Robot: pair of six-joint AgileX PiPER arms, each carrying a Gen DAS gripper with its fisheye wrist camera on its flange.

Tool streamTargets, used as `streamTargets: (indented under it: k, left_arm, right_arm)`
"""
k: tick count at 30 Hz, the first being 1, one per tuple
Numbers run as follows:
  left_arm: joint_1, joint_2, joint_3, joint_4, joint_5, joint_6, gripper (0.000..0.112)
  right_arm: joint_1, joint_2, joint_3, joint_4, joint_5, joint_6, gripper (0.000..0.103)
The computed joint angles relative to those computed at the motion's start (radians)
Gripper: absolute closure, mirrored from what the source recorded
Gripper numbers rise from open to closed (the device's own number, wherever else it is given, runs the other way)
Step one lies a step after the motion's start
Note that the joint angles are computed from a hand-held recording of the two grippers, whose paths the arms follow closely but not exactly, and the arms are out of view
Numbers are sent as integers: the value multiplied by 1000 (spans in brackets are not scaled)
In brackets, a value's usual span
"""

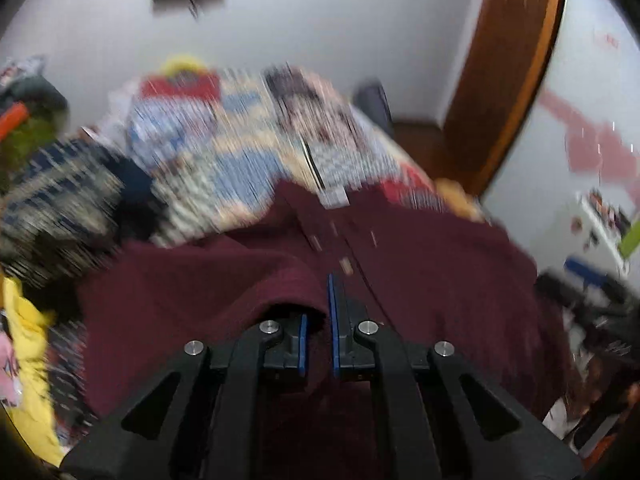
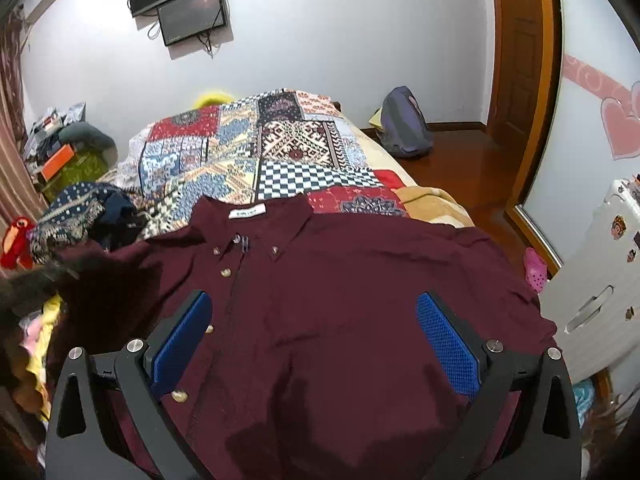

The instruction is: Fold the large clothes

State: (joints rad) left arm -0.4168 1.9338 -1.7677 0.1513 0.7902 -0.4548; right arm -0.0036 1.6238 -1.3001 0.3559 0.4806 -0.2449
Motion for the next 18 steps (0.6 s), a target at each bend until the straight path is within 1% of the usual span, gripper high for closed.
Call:
streamTargets:
  k: [2,4,7,9,10,12,13,14,15,16,18]
  left_arm:
    - [-24,56,-30,-15,28,16,105]
    - [-46,88,-42,-24,44,26,102]
    - [-69,90,-24,-45,64,25,95]
    - [-70,57,32,-70,48,37,84]
    - [-65,38,52,-76,45,46,81]
    - [-67,3,86,-70,36,43,65]
    - [-66,-25,106,-68,34,40,61]
    - [-63,-51,121,-66,30,37,58]
    - [-63,-95,161,-53,11,25,58]
    - [-61,-119,170,-40,13,20,58]
    - [-62,-173,199,32,11,-30,55]
  right_arm:
    - [-6,-4,14,-1,1,-17,1]
    - [-7,-5,23,-16,2,-20,1]
    - [-9,-4,28,-20,10,-33,1]
    - [-7,-5,26,-25,16,-35,1]
    - [-4,-8,26,-24,18,-40,1]
    - [-3,-13,24,-10,20,-58,1]
    - [2,-14,22,-10,20,-60,1]
    - [6,-16,17,-8,22,-65,1]
    - [14,-18,11,-11,23,-65,1]
    - [26,-20,5,-20,23,-60,1]
    - [49,-22,-8,-39,19,-52,1]
